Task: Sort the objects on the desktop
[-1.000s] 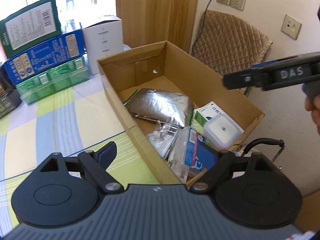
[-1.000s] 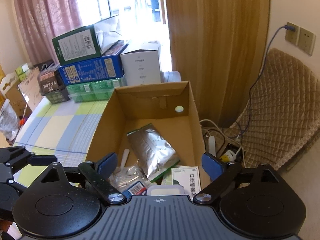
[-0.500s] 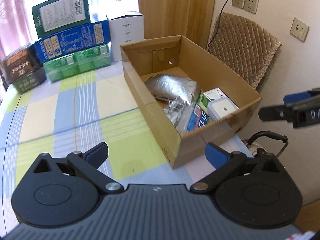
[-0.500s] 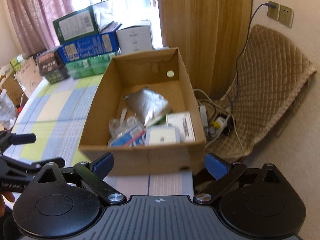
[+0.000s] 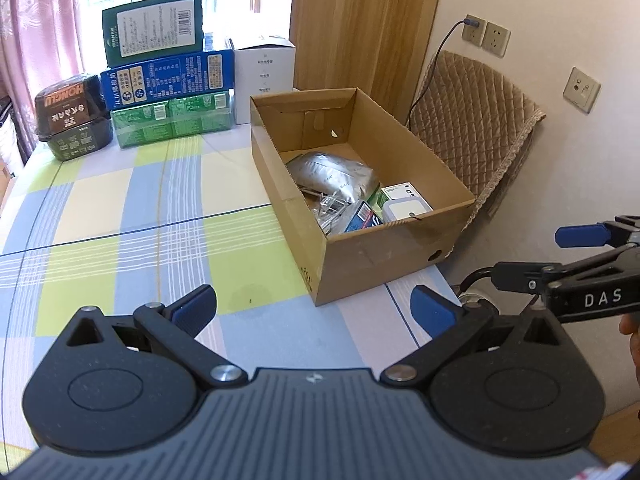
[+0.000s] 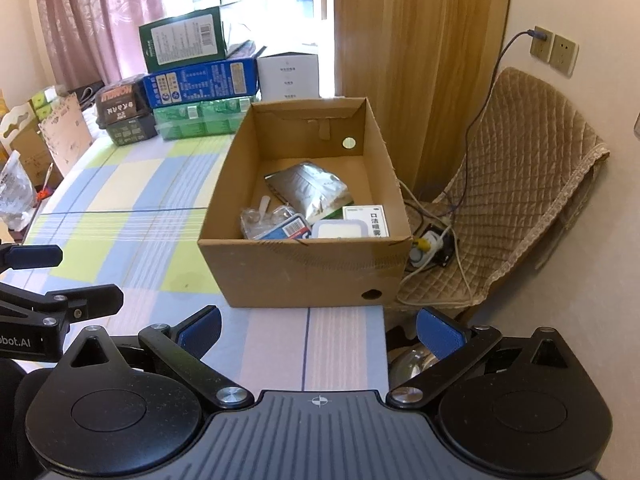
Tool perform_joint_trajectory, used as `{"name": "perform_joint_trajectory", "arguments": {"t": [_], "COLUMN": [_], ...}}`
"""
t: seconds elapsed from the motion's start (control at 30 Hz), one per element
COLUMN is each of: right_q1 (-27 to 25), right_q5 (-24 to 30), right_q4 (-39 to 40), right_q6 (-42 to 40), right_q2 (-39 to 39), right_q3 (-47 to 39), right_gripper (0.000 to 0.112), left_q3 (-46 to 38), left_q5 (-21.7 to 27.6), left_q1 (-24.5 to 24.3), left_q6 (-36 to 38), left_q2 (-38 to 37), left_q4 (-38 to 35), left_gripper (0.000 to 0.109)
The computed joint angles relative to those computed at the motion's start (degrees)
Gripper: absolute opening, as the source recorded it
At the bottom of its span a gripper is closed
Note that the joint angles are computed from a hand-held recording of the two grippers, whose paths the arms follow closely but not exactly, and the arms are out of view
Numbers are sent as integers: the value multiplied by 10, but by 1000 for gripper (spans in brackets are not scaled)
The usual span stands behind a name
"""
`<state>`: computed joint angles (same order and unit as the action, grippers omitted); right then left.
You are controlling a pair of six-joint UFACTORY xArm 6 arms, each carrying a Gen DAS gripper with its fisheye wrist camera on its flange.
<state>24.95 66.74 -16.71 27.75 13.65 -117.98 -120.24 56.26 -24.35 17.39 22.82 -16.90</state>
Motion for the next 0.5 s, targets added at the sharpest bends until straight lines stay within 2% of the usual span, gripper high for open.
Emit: {"name": "perform_joint_trajectory", "arguments": {"t": [0.13, 0.33, 0.5], "right_q1": [10, 26, 28], "right_q5": [2, -1, -1], "right_q4": [-12, -37, -26], "right_q6": [10, 20, 28], "right_q2": [-10, -34, -47], "right_q3": [6, 30, 40], "right_gripper": [101, 101, 101], "left_q3": [41, 68, 92], "left_q5": [-22, -23, -34], "left_q1": [0, 3, -1], "left_q6": [-1, -6, -7], "left_q2": [-33, -60, -77], "left_q4": [-1, -6, 3], "left_gripper": [101, 101, 102]}}
